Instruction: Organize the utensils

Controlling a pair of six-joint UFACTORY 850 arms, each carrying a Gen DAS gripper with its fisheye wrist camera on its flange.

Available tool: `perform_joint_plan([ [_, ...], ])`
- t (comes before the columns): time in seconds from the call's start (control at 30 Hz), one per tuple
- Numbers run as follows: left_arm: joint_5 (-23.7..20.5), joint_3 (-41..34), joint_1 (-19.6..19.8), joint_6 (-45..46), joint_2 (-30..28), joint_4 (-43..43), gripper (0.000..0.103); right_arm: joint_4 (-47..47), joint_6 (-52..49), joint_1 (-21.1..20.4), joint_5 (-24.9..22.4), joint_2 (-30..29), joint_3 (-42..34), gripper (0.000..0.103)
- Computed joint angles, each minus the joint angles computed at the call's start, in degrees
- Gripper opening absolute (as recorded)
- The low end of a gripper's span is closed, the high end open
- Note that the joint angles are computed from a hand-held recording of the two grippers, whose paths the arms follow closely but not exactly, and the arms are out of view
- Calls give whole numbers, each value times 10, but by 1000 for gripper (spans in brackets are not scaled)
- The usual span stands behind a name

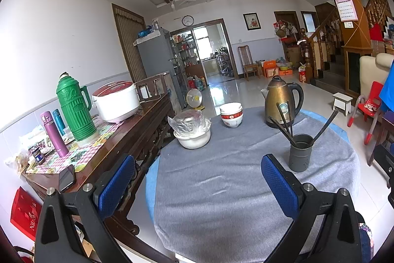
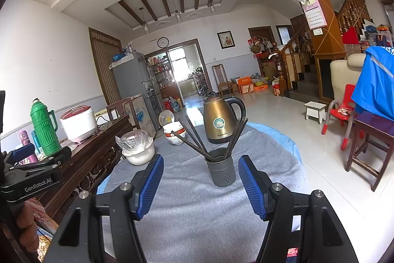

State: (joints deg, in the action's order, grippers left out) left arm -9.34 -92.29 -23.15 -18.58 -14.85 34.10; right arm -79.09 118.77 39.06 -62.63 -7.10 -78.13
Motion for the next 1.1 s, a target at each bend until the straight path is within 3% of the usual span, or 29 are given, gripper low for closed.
perform_joint_plan([
  [1.1, -2, 2, -1, -25, 0, 22, 102, -1, 2, 0, 1, 0, 2, 67],
])
